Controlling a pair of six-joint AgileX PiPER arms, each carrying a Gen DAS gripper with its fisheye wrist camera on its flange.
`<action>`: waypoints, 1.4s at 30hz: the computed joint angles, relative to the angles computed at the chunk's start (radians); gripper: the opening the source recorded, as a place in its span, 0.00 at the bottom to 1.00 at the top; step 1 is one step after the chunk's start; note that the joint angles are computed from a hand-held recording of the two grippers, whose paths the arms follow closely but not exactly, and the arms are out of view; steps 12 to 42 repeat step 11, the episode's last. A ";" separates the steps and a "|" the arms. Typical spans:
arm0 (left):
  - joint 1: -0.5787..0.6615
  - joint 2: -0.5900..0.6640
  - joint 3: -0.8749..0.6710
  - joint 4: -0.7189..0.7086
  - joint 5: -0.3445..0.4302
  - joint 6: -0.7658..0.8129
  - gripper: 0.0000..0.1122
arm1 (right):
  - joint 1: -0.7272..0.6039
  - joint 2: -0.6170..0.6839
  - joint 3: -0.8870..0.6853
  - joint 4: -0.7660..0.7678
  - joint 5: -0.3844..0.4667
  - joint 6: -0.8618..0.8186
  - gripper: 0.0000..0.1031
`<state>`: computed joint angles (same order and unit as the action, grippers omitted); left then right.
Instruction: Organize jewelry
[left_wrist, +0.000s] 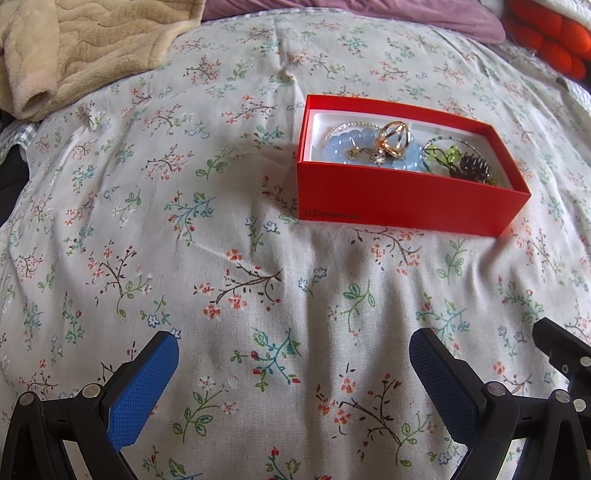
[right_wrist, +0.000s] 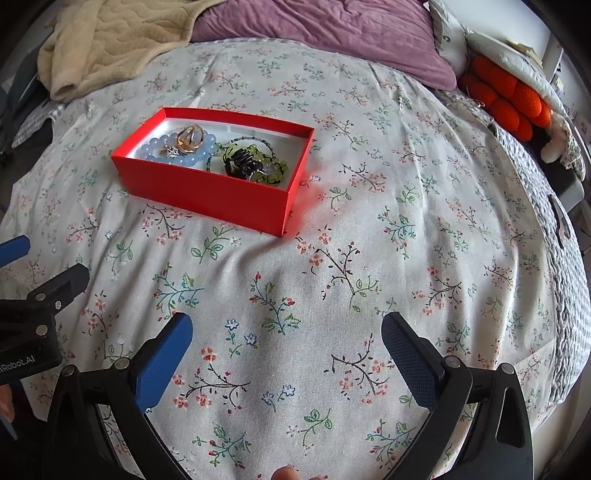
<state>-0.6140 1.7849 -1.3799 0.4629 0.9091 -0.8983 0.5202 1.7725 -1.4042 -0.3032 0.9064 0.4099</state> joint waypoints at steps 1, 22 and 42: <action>0.000 0.000 0.001 -0.002 0.000 0.000 0.91 | 0.000 0.000 -0.001 -0.001 0.000 0.002 1.00; -0.006 -0.009 0.021 0.001 -0.019 -0.005 0.91 | -0.002 0.006 -0.001 0.004 -0.004 0.016 1.00; -0.006 -0.009 0.021 0.001 -0.019 -0.005 0.91 | -0.002 0.006 -0.001 0.004 -0.004 0.016 1.00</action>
